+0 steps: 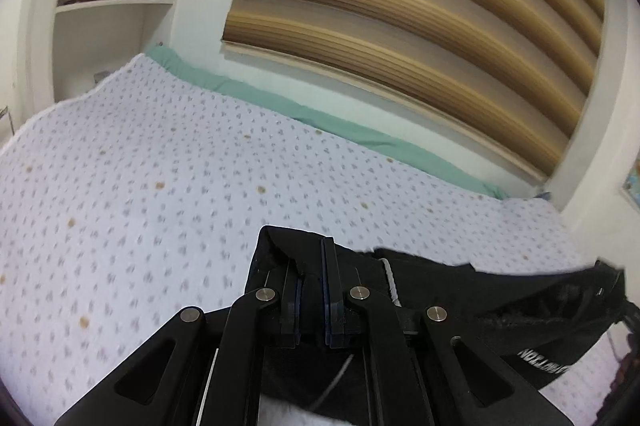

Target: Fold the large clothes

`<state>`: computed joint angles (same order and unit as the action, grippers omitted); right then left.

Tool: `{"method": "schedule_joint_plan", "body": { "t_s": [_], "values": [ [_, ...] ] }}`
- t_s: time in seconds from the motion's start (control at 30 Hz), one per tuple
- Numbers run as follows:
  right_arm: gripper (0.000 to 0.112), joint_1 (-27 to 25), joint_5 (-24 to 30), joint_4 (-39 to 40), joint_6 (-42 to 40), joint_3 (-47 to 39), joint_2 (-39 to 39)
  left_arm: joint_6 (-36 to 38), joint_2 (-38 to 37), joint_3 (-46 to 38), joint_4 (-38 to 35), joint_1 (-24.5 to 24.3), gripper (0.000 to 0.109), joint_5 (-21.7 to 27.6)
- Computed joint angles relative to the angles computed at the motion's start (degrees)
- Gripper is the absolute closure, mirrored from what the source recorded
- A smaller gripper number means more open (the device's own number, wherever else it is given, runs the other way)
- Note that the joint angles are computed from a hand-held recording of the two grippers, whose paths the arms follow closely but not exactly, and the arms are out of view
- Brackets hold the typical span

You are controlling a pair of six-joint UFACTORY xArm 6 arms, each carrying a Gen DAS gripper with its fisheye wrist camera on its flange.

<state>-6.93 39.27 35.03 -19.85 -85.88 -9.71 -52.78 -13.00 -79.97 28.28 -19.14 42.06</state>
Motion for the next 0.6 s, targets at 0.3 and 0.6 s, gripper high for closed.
{"method": "schedule_joint_plan", "body": {
  "t_s": [0.3, 0.6],
  "values": [
    [0.1, 0.87, 0.27, -8.93, 9.78, -18.7, 22.66, 12.27, 30.92, -28.1, -7.23, 3.93, 0.101, 1.77],
    [0.1, -0.13, 7.65, -6.09, 18.35, -39.14, 45.4, 20.72, 48.04, -43.95, -9.71, 4.42, 0.101, 6.96]
  ]
}}
